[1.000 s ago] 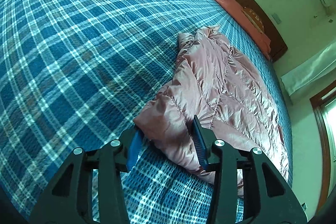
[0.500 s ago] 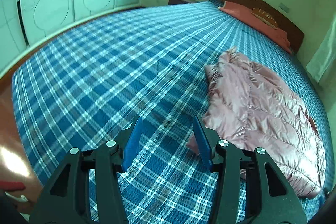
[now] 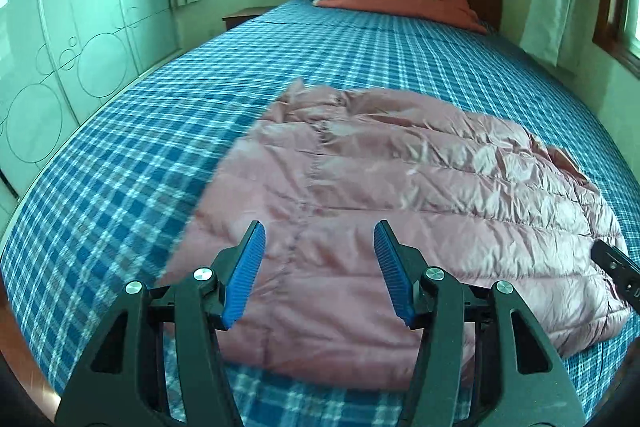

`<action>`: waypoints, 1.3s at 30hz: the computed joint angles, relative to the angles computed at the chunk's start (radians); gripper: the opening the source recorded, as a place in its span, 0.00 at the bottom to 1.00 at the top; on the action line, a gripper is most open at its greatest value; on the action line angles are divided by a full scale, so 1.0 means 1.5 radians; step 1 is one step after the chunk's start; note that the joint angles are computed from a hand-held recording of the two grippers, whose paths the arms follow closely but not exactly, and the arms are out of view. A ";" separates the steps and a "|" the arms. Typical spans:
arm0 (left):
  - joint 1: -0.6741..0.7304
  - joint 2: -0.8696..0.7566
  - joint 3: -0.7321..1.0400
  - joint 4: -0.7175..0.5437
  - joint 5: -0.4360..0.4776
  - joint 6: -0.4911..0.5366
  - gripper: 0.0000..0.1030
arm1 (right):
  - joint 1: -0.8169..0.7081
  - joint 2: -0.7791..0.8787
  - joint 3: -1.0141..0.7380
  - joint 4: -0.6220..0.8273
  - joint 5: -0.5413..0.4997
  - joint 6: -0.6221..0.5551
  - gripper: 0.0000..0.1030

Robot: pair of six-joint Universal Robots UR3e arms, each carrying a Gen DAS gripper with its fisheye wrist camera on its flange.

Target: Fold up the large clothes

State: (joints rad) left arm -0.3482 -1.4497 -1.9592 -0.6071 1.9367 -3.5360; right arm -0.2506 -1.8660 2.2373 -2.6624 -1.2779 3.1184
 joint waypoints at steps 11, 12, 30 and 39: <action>-0.052 -0.240 0.127 0.005 0.070 0.007 0.55 | 0.180 0.296 -0.129 -0.112 -0.174 0.032 0.49; -0.053 -0.251 0.130 0.006 0.070 0.003 0.55 | 0.184 0.306 -0.127 -0.123 -0.181 0.029 0.49; -0.024 -0.298 0.297 -0.044 0.068 0.060 0.43 | 0.156 0.322 -0.297 -0.022 -0.154 0.044 0.49; -0.001 -0.413 0.374 -0.068 0.058 0.058 0.51 | 0.169 0.476 -0.386 -0.026 -0.170 0.045 0.49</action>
